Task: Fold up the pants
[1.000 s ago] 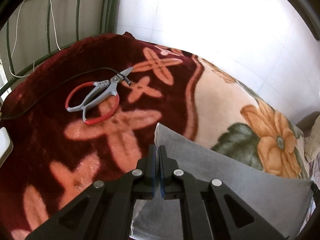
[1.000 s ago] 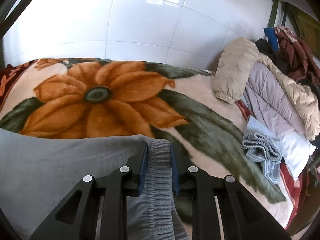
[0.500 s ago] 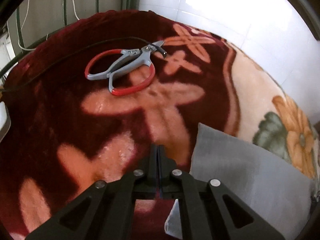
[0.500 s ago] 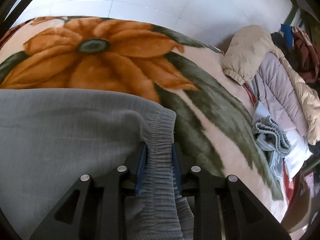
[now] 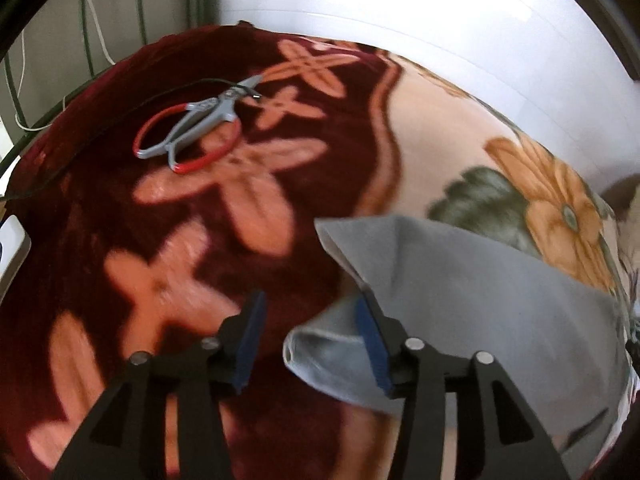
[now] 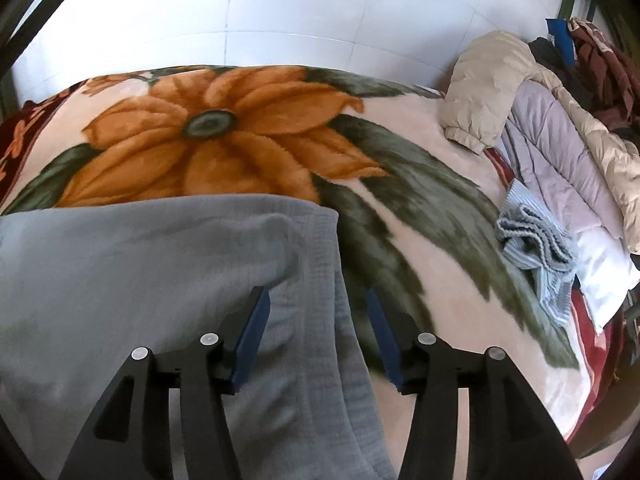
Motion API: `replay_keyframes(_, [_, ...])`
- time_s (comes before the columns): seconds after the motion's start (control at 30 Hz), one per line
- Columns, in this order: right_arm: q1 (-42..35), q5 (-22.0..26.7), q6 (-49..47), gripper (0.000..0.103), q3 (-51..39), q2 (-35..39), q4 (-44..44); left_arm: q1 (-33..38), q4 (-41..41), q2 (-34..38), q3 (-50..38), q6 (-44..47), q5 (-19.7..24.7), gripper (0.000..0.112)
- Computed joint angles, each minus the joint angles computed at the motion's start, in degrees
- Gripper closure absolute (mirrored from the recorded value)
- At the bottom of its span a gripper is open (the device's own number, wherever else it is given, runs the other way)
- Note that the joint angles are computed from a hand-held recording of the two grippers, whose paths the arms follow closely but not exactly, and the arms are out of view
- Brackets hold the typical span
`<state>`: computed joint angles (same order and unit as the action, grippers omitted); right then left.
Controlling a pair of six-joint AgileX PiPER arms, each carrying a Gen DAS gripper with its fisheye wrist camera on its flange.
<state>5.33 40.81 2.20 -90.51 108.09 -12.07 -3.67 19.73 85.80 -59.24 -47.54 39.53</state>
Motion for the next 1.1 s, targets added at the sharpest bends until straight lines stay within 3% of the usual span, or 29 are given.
replay_keyframes(0.23, [-1.47, 0.44, -3.38, 0.05, 7.35, -8.06, 2.91, -9.91, 2.51, -3.48, 0.23, -5.12, 4.62, 0.047])
replay_keyframes(0.4, [-4.45, 2.57, -6.74, 0.049, 12.48, -13.92, 8.94, -20.7, 7.97, -6.13, 0.13, -13.98, 8.79, 0.042])
replay_keyframes(0.67, [-10.34, 3.54, -10.49, 0.045, 21.48, -22.44, 15.01, -35.83, 10.91, -6.35, -3.07, -22.12, 16.49, 0.041])
replay_keyframes(1.1, [-18.12, 3.51, -18.57, 0.045, 31.52, -26.46, 22.78, -50.29, 7.39, -3.0, -5.28, -31.06, 18.95, 0.04])
